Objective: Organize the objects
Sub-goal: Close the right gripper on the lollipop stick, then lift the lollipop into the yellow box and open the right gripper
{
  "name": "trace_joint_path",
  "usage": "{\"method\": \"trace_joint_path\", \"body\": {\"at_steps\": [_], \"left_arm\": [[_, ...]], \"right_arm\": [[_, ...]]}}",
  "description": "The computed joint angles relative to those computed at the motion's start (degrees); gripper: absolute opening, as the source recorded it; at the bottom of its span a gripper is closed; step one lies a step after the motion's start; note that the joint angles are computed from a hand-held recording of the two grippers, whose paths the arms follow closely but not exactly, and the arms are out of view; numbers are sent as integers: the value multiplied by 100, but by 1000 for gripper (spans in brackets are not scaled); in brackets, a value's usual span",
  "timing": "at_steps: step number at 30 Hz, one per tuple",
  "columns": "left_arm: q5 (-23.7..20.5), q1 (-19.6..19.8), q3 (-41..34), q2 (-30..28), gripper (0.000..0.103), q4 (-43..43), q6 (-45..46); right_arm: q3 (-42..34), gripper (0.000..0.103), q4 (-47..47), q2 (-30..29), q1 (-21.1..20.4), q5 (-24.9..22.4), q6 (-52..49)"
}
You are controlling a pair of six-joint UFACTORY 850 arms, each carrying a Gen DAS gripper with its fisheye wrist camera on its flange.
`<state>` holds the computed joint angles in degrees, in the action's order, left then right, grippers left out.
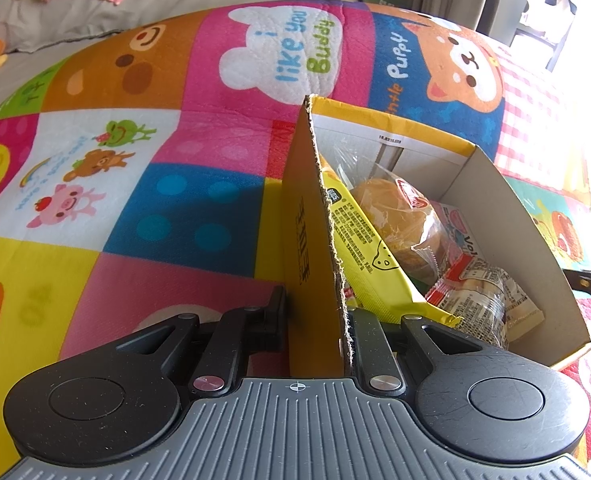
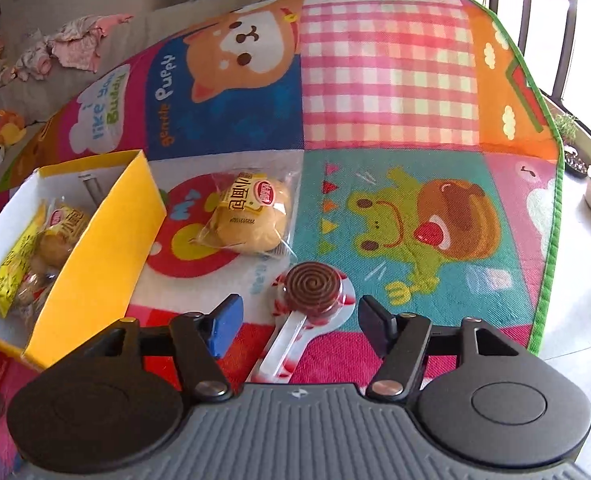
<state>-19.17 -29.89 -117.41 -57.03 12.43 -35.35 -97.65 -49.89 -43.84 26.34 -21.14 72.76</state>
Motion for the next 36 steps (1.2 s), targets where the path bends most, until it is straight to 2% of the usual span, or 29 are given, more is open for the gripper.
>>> {"method": "trace_joint_path", "body": {"at_steps": [4, 6, 8, 10, 14, 23, 29, 36], "left_arm": [[1, 0, -5, -2, 16, -3, 5], [1, 1, -9, -6, 16, -3, 13], [-6, 0, -14, -10, 16, 4, 5], [5, -3, 2, -2, 16, 22, -18], [3, -4, -3, -4, 16, 19, -13], [-20, -4, -13, -6, 16, 6, 5], [-34, -4, -29, -13, 16, 0, 19], [-42, -2, -43, -23, 16, -47, 115]], "right_arm": [[-713, 65, 829, -560, -77, -237, -862], [-811, 65, 460, -680, -12, -405, -637], [-763, 50, 286, -644, 45, -458, -630], [-638, 45, 293, -539, 76, -446, -693], [-217, 44, 268, -243, 143, -460, -715], [1210, 44, 381, 901, 281, 60, -419], [1759, 44, -945, 1657, 512, 344, 820], [1748, 44, -2959, 2131, 785, 594, 2336]]}}
